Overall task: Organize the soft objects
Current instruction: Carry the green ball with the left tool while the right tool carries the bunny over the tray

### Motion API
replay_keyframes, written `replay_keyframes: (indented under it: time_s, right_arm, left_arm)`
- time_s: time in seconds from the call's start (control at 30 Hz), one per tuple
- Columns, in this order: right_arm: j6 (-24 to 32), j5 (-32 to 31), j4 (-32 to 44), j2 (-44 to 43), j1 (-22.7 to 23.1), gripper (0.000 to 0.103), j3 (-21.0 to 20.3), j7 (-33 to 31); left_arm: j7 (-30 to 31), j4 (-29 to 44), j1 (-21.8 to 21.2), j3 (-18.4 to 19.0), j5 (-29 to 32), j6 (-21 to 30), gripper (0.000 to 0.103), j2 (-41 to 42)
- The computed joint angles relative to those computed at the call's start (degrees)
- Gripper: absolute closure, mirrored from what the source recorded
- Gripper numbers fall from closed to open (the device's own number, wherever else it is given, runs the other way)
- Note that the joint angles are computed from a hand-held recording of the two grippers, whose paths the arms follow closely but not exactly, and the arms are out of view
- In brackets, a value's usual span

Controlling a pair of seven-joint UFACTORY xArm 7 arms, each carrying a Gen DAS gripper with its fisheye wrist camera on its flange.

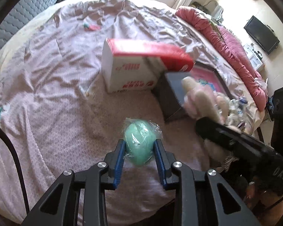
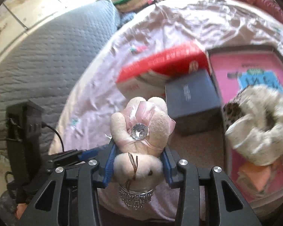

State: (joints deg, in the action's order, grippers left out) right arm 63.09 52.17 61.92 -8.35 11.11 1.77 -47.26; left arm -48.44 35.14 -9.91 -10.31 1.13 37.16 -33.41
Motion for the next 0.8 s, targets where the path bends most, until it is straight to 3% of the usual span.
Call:
replay_keyframes:
  time_s: [0.23,0.37,0.8]
  right_arm:
    - [0.5,1.9,2.4,-1.6,-2.8,0.059,-3.2,-2.2]
    - [0.5,3.2,3.9,-0.9,-4.9,0.059,-4.5,-1.7]
    - [-1.5,1.4,8.4,3.0,-12.1,0.059,-6.2,-6.1]
  left_arm:
    - [-2.7,7.1,1.0,-3.3,4.0,1.6,0.072,2.6]
    - [-3.6,13.3,0.7,-4.9,7.0,1.6,0.072,8.1]
    - [-5.9,30.7,-5.1,-5.1,15.4,4.2,0.072,23.7]
